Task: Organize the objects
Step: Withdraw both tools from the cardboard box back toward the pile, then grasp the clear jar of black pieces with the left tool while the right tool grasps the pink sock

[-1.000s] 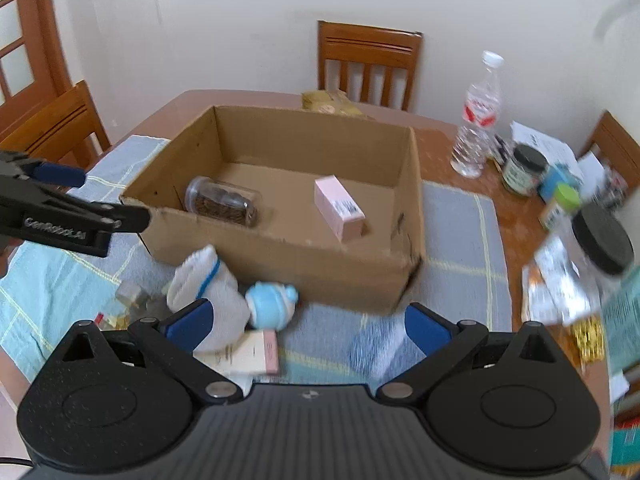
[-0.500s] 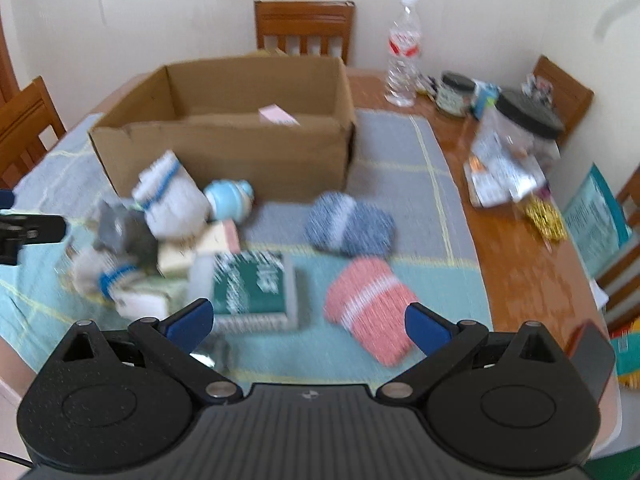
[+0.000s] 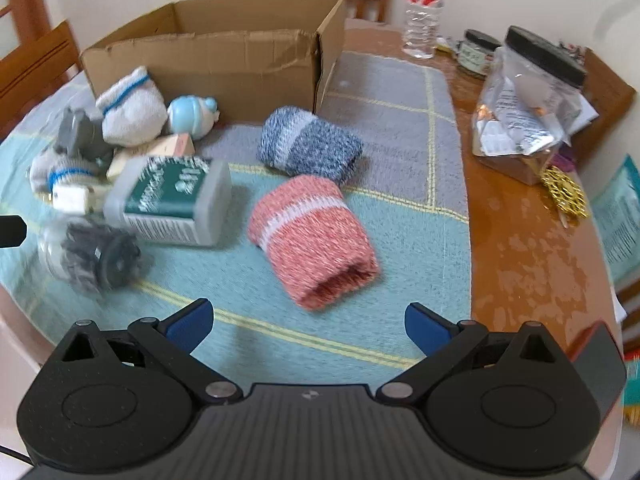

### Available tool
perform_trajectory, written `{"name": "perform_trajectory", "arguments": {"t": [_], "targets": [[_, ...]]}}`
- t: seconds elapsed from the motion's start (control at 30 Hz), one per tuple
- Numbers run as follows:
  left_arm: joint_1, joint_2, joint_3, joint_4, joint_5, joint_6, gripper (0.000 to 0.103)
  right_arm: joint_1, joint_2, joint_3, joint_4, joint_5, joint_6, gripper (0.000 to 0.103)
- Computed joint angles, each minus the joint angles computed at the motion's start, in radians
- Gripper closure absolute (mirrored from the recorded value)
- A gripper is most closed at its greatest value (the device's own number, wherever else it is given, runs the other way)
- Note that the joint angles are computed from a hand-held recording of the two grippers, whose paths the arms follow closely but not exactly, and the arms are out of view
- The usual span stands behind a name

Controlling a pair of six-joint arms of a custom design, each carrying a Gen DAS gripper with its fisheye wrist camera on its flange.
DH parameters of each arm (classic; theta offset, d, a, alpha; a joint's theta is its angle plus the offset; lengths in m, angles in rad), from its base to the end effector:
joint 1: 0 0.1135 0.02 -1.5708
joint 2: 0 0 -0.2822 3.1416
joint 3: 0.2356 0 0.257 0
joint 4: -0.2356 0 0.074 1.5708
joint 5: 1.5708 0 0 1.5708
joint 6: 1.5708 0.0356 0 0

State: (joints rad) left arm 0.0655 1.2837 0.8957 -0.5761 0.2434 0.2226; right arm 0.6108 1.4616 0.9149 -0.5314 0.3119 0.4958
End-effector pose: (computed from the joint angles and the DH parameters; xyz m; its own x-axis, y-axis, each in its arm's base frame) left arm 0.2560 0.0082 0.2560 -0.7833 0.1634 -0.5998 0.2528 0.9652 -0.0672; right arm 0.2397 0.1545 0.2203 -0.8380 -0.0339 -0.5447 -0.0322 0.9994 -0.0128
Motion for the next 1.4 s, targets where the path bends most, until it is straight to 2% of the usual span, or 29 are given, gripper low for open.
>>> {"name": "perform_trajectory", "arguments": {"t": [0.27, 0.57, 0.77, 0.9, 1.1, 1.23, 1.4], "targets": [[-0.181, -0.022, -0.1, 0.095, -0.147, -0.153, 0.002, -0.119, -0.031, -0.099, 0.137, -0.138, -0.248, 0.0], [-0.272, 0.019, -0.141, 0.191, -0.252, -0.251, 0.002, -0.19, 0.015, -0.106, 0.202, -0.24, -0.401, 0.0], [-0.307, 0.039, -0.148, 0.229, -0.303, -0.289, 0.002, -0.219, 0.039, -0.084, 0.206, -0.292, -0.478, 0.0], [-0.324, 0.055, -0.144, 0.25, -0.336, -0.303, 0.003, -0.245, 0.056, -0.09, 0.258, -0.343, -0.552, 0.0], [-0.334, 0.085, -0.128, 0.267, -0.356, -0.319, 0.01, -0.272, 0.091, -0.076, 0.307, -0.393, -0.616, 0.0], [-0.337, 0.094, -0.124, 0.264, -0.348, -0.317, 0.029, -0.277, 0.119, -0.041, 0.293, -0.402, -0.628, 0.0], [-0.319, 0.095, -0.123, 0.257, -0.325, -0.3, 0.028, -0.278, 0.158, 0.013, 0.26, -0.402, -0.632, 0.0]]}}
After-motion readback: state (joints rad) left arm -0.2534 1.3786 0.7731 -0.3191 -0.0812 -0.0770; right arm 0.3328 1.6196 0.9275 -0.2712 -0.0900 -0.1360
